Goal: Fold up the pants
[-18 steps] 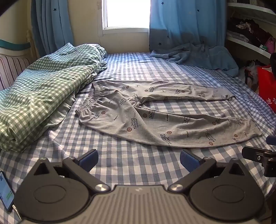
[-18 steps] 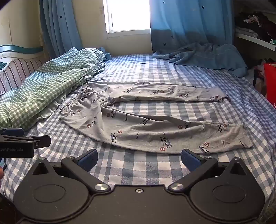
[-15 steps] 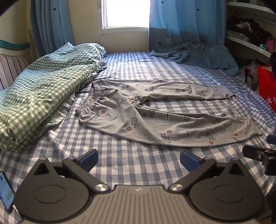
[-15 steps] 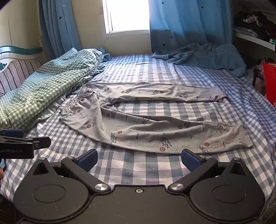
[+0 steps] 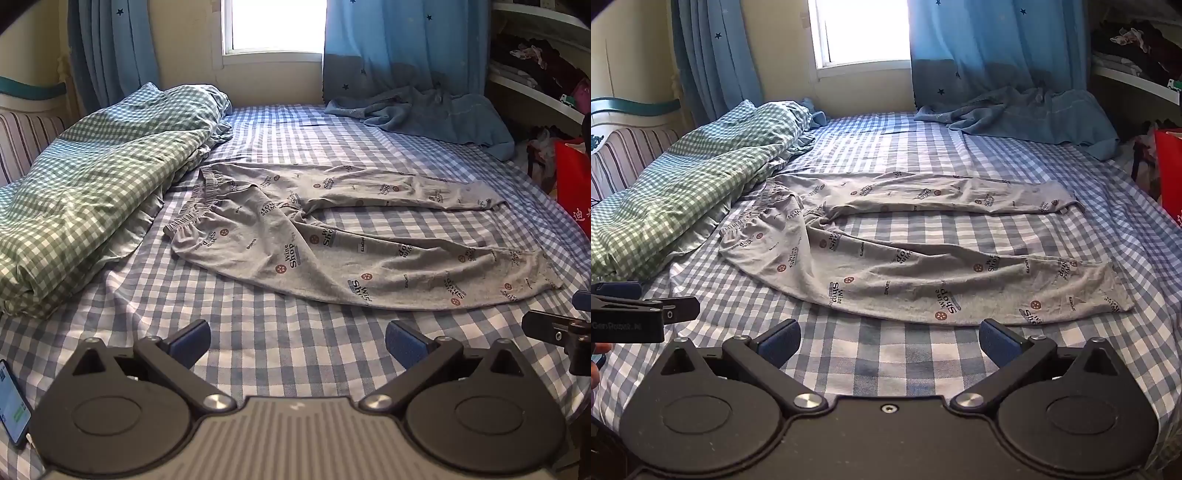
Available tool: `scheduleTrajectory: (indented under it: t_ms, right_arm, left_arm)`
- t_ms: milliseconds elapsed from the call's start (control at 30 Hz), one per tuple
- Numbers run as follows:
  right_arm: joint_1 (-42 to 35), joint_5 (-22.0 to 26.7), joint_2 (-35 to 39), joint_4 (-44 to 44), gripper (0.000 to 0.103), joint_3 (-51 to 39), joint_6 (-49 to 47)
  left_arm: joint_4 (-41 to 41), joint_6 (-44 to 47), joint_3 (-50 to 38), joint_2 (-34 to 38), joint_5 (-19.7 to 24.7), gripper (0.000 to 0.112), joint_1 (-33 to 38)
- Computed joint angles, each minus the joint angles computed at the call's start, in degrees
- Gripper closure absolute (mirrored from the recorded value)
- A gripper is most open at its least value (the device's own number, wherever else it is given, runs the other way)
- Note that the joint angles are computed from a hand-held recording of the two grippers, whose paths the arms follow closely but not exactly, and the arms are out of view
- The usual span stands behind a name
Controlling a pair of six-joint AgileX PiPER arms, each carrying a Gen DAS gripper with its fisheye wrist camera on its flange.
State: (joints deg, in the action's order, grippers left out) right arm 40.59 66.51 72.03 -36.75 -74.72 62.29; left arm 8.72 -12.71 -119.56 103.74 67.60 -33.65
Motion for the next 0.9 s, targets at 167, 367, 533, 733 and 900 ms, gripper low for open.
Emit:
scheduleTrajectory:
  t_ms: [167, 367, 533, 733, 900]
  right_arm:
    - [0.0, 0.0, 0.1, 0.1, 0.001, 0.0, 0.1]
    - [0.3, 0.5, 0.2, -0.1, 0.001, -0.2, 0.5]
    - [0.2, 0.6, 0.1, 0.0, 0.001, -0.2, 0.4]
    - [0.3, 0.8, 0.1, 0.0, 0.001, -0.2, 0.6]
    - [0.6, 1.5, 0.2, -0.5, 0.001, -0.3, 1.8]
  left_arm:
    - [-0.4, 0.0, -0.1, 0.1, 0.2, 0.01, 0.3]
    - [-0.5, -0.1, 0.3, -0.1, -0.1, 0.01, 0.2]
    - [-0.6, -0.3, 0.9, -0.2, -0.5, 0.01, 0.0]
    - [-1.1, 0.3, 1.2, -0.3, -0.7, 0.01, 0.2]
    - [-2.2, 1.7, 0.9, -0.2, -0.8, 0.01, 1.0]
